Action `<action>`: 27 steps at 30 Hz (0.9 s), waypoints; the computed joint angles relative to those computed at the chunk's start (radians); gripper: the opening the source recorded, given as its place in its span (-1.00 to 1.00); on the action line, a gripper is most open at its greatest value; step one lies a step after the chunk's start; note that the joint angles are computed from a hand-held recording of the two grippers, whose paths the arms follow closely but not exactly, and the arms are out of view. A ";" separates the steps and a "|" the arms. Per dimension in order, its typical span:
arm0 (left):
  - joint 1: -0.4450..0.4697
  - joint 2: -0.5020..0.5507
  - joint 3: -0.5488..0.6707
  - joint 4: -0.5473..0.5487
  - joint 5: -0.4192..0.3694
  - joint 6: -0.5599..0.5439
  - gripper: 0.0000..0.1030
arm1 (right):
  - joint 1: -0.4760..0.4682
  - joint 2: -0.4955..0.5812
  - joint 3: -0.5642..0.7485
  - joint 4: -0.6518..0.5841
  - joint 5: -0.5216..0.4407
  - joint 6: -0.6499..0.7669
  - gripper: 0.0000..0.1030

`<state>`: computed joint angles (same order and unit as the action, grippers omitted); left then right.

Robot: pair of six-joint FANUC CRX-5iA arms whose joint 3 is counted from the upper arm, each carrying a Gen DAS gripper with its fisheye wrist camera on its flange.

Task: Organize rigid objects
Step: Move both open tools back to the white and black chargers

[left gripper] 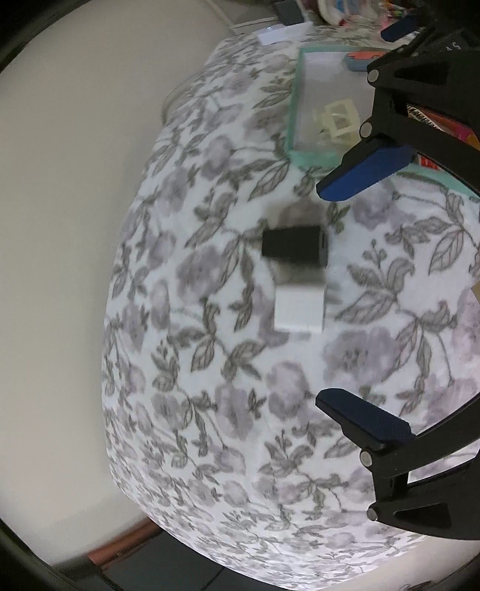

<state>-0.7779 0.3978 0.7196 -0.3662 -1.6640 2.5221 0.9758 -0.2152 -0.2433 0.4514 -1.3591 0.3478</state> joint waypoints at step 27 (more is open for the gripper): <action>0.181 -0.262 -0.340 0.035 0.069 0.117 0.97 | 0.092 0.149 0.105 -0.064 0.241 0.097 1.00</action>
<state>-0.5965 0.1361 0.3796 -0.3308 -1.5946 2.6393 1.0676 -0.0661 -0.1381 0.3878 -1.1177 0.4453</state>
